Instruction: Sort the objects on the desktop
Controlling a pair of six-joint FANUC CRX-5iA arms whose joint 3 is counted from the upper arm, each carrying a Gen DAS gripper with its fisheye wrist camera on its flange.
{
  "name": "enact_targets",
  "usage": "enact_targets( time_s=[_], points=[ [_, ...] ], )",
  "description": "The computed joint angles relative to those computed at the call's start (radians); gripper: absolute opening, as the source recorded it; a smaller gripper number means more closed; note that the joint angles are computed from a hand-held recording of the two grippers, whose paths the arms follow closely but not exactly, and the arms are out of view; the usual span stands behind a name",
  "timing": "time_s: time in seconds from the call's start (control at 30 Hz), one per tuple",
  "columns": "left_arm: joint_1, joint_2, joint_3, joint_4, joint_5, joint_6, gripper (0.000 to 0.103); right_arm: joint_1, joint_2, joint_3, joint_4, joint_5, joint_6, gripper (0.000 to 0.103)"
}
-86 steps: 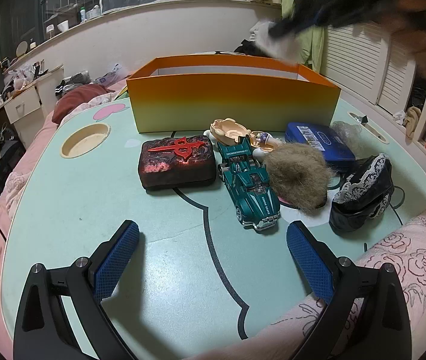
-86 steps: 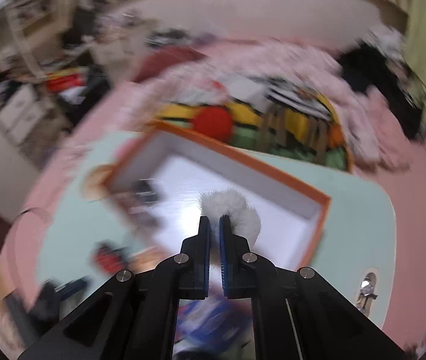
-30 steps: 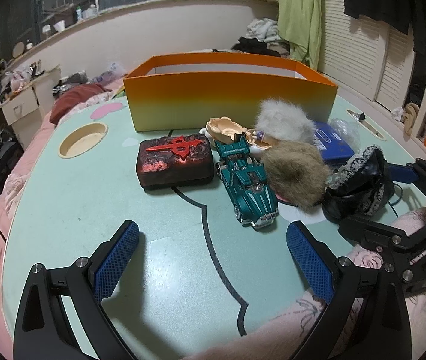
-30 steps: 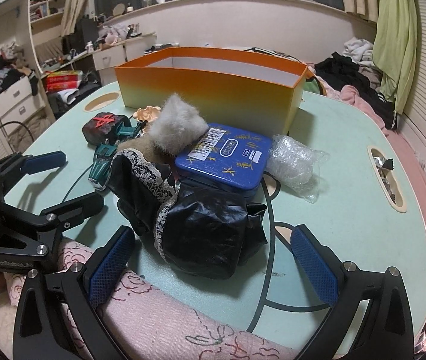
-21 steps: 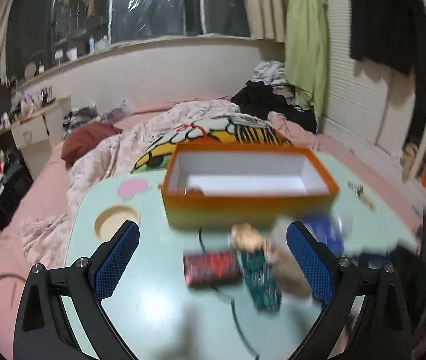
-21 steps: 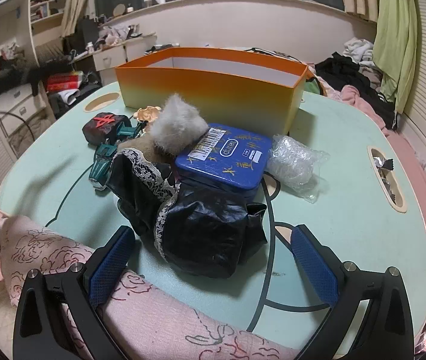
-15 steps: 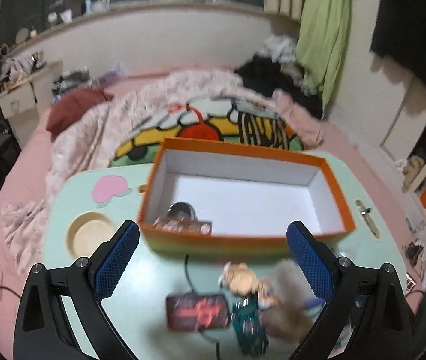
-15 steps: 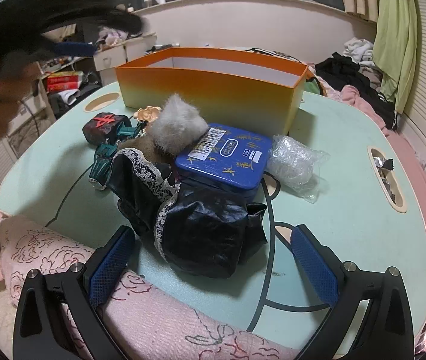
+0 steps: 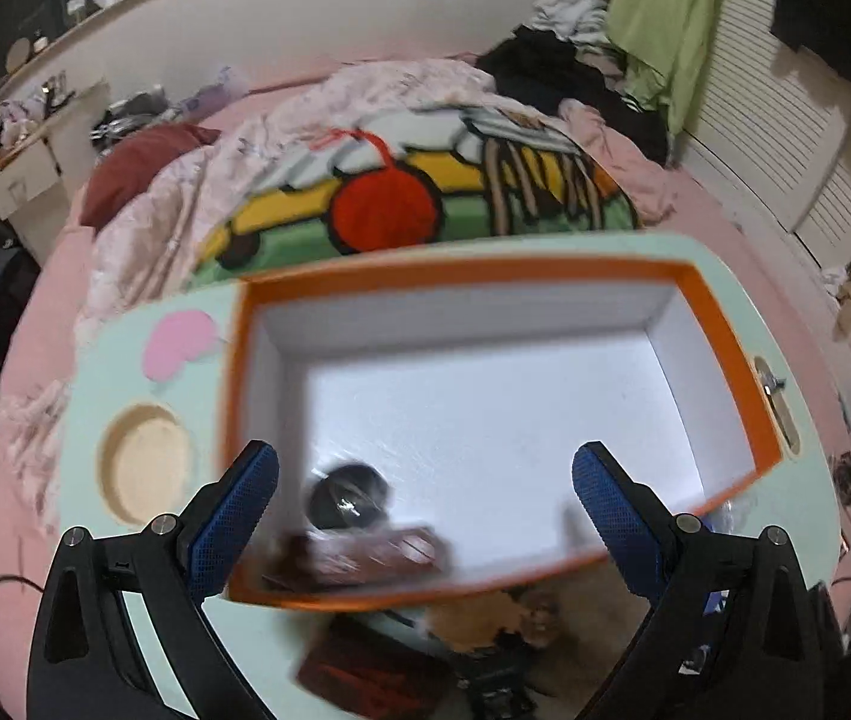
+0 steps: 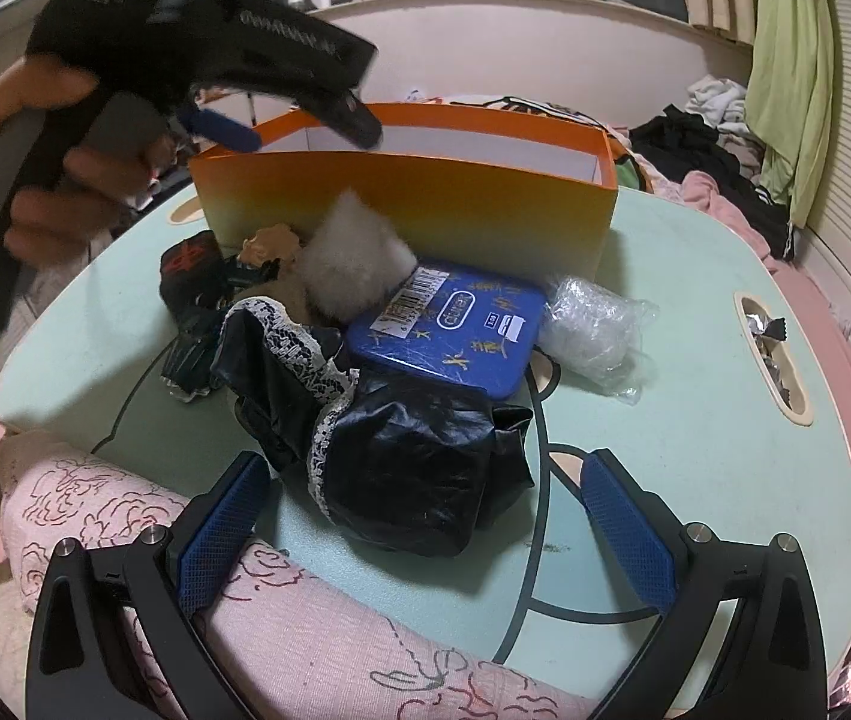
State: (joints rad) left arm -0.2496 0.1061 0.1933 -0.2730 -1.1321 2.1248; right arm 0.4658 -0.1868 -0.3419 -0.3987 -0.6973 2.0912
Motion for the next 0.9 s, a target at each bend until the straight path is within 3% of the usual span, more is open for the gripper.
enact_targets(
  time_s=[0.13,0.2,0.27,0.33,0.43,0.5,0.63,0.7,0.77,0.83,0.9],
  points=[
    [0.055,-0.040,0.000,0.084,-0.008,-0.101,0.097,0.000,0.000,0.000,0.000,0.000,0.000,0.103],
    [0.061,-0.043,0.014,0.096,-0.034,-0.155,0.077,0.000,0.000,0.000,0.000,0.000,0.000,0.103],
    [0.073,-0.053,0.001,0.119,-0.032,-0.187,0.065,-0.001,0.000,0.000,-0.001,-0.001,0.000,0.103],
    [0.086,-0.104,-0.071,0.150,0.030,-0.197,0.063,-0.001,0.004,0.007,0.005,-0.015,-0.001,0.103],
    [0.038,-0.187,-0.163,0.038,0.095,-0.102,0.064,-0.059,0.015,0.063,-0.089,-0.112,0.078,0.101],
    [-0.015,-0.220,-0.193,-0.069,0.075,-0.001,0.064,-0.110,0.008,0.104,-0.173,-0.180,0.145,0.101],
    [-0.040,-0.280,-0.273,-0.121,0.085,0.101,0.064,-0.177,0.024,0.235,-0.316,-0.312,0.213,0.101],
    [-0.063,-0.297,-0.298,-0.174,0.084,0.170,0.069,-0.163,0.089,0.351,-0.336,-0.386,0.165,0.098],
    [-0.043,-0.327,-0.343,-0.151,0.116,0.173,0.069,-0.122,0.199,0.502,-0.310,-0.483,0.047,0.074],
    [0.007,-0.370,-0.402,-0.095,0.159,0.145,0.069,-0.067,0.347,0.689,-0.267,-0.606,-0.111,0.061],
    [0.021,-0.392,-0.419,-0.116,0.151,0.179,0.069,-0.018,0.504,0.876,-0.229,-0.732,-0.242,0.059]
  ],
)
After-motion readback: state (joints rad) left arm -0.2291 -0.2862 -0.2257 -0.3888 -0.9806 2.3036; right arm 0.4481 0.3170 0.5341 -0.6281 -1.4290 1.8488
